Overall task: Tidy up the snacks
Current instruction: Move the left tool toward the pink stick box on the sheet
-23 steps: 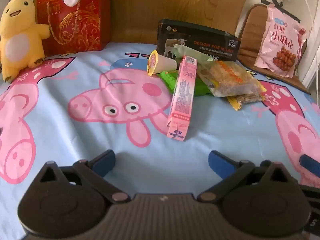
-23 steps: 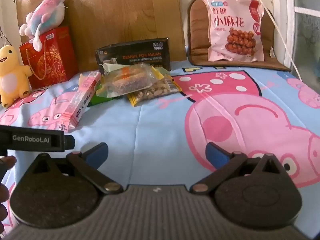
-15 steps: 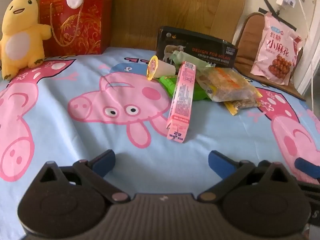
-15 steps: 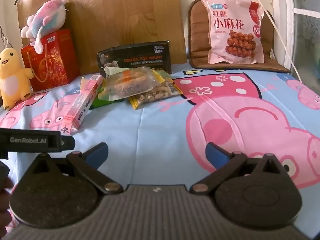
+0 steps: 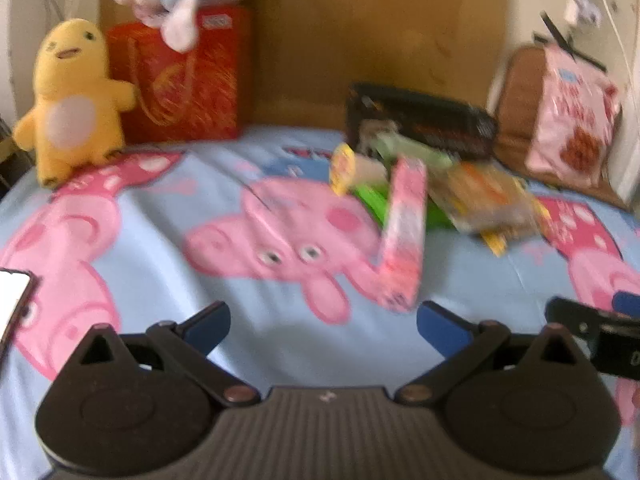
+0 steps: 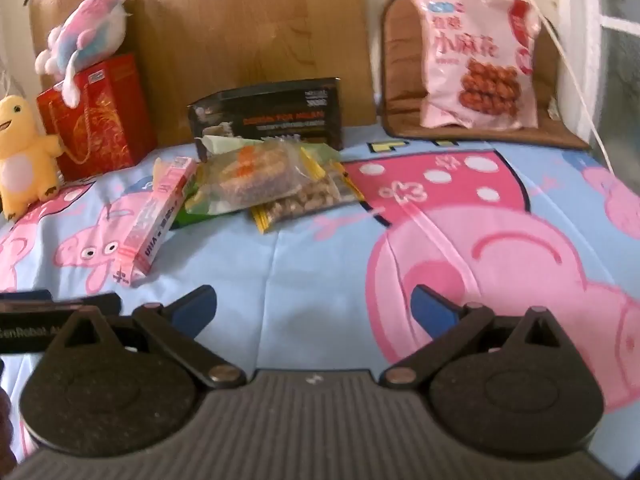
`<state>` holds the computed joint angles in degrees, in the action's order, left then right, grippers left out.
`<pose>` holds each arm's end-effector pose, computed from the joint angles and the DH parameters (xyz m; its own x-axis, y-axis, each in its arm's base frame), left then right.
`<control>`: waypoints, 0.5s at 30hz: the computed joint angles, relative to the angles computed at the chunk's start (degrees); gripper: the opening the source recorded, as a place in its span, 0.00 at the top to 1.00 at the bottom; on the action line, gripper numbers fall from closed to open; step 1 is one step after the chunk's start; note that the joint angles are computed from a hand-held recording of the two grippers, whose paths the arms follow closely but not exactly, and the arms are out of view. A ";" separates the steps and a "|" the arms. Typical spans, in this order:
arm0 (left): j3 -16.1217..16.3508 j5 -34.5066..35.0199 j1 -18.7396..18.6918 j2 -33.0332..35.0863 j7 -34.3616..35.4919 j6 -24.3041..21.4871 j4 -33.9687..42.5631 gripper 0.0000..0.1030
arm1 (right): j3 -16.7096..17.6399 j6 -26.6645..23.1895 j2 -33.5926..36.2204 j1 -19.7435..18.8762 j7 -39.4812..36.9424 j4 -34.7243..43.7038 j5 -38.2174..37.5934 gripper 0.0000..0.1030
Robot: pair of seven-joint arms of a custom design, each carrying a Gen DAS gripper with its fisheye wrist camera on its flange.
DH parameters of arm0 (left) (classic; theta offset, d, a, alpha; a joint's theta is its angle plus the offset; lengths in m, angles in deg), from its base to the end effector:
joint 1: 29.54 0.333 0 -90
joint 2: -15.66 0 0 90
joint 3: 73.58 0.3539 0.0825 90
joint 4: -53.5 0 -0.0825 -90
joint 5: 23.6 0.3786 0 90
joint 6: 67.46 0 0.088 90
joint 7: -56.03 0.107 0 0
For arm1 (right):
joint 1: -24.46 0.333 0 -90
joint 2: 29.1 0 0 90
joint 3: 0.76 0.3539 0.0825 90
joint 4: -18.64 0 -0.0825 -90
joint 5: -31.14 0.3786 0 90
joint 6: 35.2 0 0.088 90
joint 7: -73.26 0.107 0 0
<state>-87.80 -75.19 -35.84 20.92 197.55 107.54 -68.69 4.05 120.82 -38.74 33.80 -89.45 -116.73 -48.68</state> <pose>0.5709 -0.1439 0.4825 -0.3975 -0.9152 0.0662 -0.6130 0.2111 -0.7614 0.4658 0.1563 0.4681 -0.3621 -0.9238 -0.1244 -0.5138 0.3091 -0.8003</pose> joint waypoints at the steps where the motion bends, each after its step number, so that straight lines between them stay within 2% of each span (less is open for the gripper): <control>1: -0.16 -1.65 0.44 0.25 1.15 0.81 0.58 0.00 | -0.39 1.09 0.21 -0.14 -1.03 0.42 0.07 0.00; 3: 0.24 -1.73 0.91 0.84 0.66 1.55 1.50 0.00 | -1.06 3.89 0.62 -0.47 -2.84 1.07 0.09 0.00; 5: -0.32 -4.58 2.49 1.23 3.47 0.79 2.70 0.00 | -1.04 4.88 1.06 -0.64 -4.50 1.90 0.31 0.00; 7: -0.19 -7.43 4.17 1.69 6.31 -2.79 4.58 0.00 | -0.95 6.28 1.42 -0.90 -3.95 2.70 -2.67 0.00; 9: 0.42 -9.20 4.85 2.11 7.77 -5.44 5.97 0.00 | -1.67 9.77 2.08 -1.11 -4.90 3.57 -3.54 0.00; 11: 0.33 -10.94 4.62 2.30 9.88 -3.98 6.16 0.00 | -2.14 12.09 2.52 -1.53 -4.82 4.49 -4.41 0.00; 12: 0.20 -11.96 4.77 2.28 11.41 -4.67 6.43 0.00 | -2.49 13.57 2.85 -1.95 -3.71 5.37 -6.02 0.04; 14: 0.82 -12.04 5.06 1.82 11.42 -9.41 6.58 0.01 | -3.75 17.63 4.37 -2.50 -8.52 7.45 -2.20 0.34; 15: 1.31 -11.85 5.26 1.69 10.69 -12.80 6.88 0.02 | -4.53 20.78 5.82 -3.06 -11.03 9.26 0.24 0.41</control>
<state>-86.49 -87.04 -30.58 22.61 208.24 94.74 -61.81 -0.48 141.59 -32.91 30.74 -100.48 -107.48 -48.43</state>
